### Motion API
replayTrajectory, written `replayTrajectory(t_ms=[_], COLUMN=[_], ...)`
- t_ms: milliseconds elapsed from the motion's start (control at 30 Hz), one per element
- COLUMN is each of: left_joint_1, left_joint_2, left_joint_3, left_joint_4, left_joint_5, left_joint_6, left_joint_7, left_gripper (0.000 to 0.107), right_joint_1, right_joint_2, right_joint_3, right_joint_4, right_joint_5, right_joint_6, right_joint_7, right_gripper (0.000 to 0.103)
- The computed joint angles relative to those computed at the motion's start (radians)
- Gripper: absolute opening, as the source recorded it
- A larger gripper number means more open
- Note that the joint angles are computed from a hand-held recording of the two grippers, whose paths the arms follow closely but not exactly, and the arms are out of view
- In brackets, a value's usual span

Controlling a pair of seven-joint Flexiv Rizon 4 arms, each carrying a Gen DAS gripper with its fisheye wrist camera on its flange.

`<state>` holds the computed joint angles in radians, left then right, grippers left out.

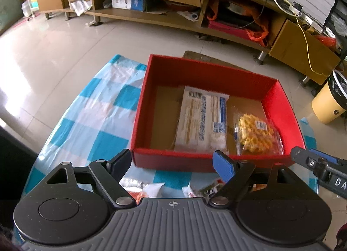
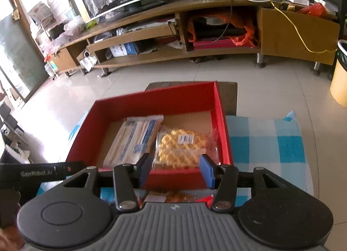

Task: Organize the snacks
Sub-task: 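Withdraw both tools from the box back toward the remaining snacks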

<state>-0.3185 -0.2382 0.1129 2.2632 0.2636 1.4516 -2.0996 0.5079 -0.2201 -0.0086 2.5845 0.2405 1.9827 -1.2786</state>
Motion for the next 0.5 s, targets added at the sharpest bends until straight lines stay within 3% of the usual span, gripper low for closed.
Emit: replayTrajectory(t_ms=[500], left_joint_1=[0.048], left_joint_2=[0.071], left_joint_3=[-0.01], left_joint_4=[0.113], left_joint_5=[0.032], left_joint_6=[-0.05], left_joint_7=[-0.025], left_gripper=[0.089], right_joint_1=[0.122], right_joint_2=[0.029], right_joint_3=[-0.008], right_joint_4=[0.068], right_joint_5=[0.02], right_joint_6=[-0.028], right_joint_7=[-0.044], right_gripper=[0.052])
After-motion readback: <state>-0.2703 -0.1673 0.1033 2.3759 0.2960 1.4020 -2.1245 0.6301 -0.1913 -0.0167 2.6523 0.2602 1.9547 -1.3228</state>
